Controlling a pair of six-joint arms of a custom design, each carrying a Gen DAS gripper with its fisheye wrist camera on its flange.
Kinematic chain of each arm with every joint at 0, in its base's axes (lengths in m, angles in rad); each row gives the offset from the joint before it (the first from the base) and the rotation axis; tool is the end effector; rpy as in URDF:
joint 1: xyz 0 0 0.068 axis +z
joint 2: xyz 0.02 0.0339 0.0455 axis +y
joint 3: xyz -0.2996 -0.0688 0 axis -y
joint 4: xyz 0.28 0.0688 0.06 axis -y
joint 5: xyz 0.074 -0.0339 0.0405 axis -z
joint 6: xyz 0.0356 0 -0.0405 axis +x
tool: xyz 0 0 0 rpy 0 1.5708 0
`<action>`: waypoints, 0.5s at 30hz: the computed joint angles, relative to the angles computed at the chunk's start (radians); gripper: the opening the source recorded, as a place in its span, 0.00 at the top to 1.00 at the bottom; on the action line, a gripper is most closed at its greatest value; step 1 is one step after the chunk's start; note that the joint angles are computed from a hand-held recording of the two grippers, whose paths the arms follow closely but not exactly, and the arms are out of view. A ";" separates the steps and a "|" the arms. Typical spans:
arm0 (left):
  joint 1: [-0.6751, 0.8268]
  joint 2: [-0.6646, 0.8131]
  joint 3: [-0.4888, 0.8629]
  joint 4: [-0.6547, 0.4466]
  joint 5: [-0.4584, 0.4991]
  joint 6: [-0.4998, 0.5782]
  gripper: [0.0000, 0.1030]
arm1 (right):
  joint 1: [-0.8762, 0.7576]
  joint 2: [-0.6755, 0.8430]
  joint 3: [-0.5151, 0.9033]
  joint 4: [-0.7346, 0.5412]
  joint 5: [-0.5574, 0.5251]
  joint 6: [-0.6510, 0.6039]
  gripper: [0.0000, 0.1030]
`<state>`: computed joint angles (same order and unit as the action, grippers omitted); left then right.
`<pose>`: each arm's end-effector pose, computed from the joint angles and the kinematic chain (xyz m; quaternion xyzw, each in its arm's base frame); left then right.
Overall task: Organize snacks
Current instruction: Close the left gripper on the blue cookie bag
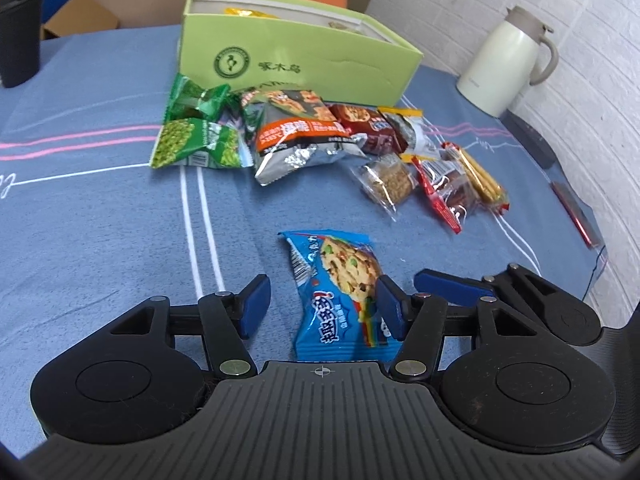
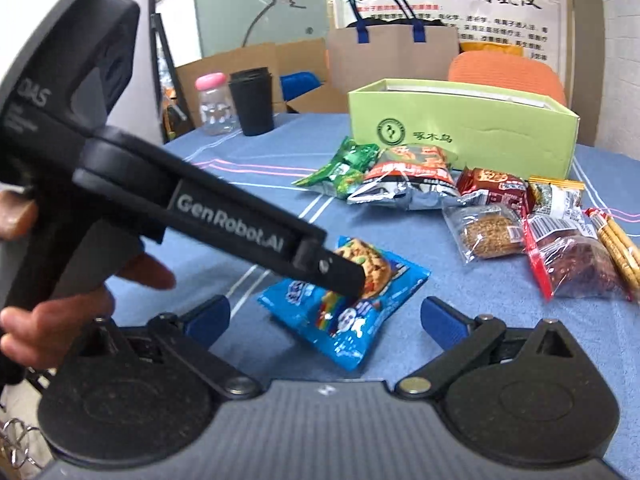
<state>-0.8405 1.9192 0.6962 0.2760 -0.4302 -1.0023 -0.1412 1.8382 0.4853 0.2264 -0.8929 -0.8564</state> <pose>0.2354 -0.2406 0.0660 -0.1404 0.9215 -0.1159 0.3431 0.2610 -0.0091 0.0551 -0.3971 0.7909 0.2748 0.3760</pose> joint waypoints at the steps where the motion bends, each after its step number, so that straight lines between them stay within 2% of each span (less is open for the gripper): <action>1: 0.003 0.005 0.009 -0.003 0.005 0.015 0.61 | 0.002 0.003 0.002 0.004 0.006 0.015 0.03; 7: 0.010 0.042 0.038 0.005 0.008 0.056 0.58 | 0.014 0.013 -0.018 0.068 0.029 0.047 0.04; 8: 0.010 0.041 0.035 0.008 0.009 0.053 0.60 | 0.018 0.020 -0.018 0.065 0.041 0.042 0.04; 10: 0.012 0.039 0.025 0.026 0.016 0.052 0.60 | 0.026 0.026 -0.045 0.135 0.058 0.049 0.04; 15: 0.009 0.042 0.016 0.048 0.011 0.049 0.61 | 0.039 0.041 -0.069 0.209 0.067 0.077 0.04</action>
